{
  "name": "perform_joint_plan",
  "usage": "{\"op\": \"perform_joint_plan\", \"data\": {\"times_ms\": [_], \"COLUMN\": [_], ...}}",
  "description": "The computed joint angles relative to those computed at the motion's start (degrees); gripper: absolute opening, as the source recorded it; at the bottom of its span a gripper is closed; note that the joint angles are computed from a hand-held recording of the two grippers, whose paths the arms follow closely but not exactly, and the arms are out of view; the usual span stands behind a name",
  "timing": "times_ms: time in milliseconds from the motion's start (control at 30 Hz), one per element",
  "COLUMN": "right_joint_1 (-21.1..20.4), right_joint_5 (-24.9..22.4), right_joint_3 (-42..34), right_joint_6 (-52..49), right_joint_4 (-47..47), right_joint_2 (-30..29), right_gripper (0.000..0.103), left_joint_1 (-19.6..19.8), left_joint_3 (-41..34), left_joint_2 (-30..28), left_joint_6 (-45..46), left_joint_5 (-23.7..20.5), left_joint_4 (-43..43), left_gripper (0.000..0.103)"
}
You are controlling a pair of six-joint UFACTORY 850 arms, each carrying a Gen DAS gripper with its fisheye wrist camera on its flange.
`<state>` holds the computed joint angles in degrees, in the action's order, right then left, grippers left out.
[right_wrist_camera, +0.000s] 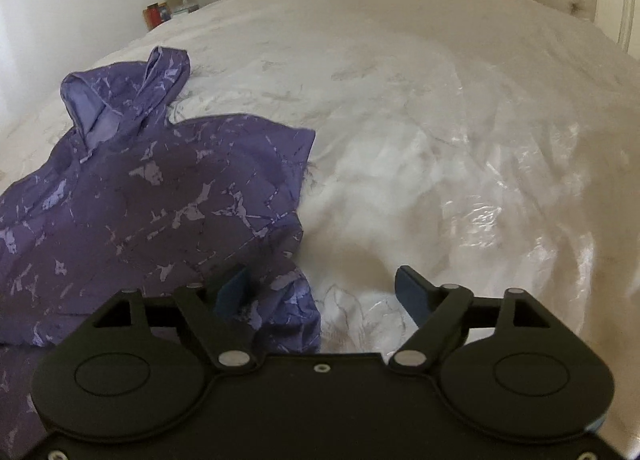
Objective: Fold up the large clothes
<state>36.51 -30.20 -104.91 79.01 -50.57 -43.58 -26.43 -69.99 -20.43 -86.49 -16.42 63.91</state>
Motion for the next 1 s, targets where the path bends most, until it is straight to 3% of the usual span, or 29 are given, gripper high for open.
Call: {"op": "perform_joint_plan", "data": {"times_ms": [200, 400, 567, 733, 1000], "right_joint_1": [2.3, 5.2, 7.2, 8.8, 9.5], "right_joint_5": [2.4, 9.3, 14.4, 16.4, 16.7], "right_joint_3": [3.4, 4.5, 5.0, 4.8, 4.7], "right_joint_6": [7.8, 9.5, 5.9, 0.4, -7.2], "right_joint_4": [-8.8, -10.3, -5.8, -0.3, 7.8], "right_joint_2": [3.8, 5.3, 5.6, 5.1, 4.7], "right_gripper": [0.083, 0.085, 0.085, 0.086, 0.086], "left_joint_1": [0.1, 2.2, 5.5, 8.5, 12.3], "left_joint_3": [8.0, 12.9, 16.4, 19.6, 23.1], "left_joint_2": [9.5, 17.1, 22.4, 26.4, 28.2], "left_joint_6": [-2.2, 3.9, 0.7, -3.4, -9.9], "left_joint_5": [1.4, -4.7, -12.2, -17.3, -19.0], "left_joint_4": [3.1, -2.3, -1.5, -1.2, 0.2], "left_gripper": [0.103, 0.103, 0.103, 0.103, 0.102]}}
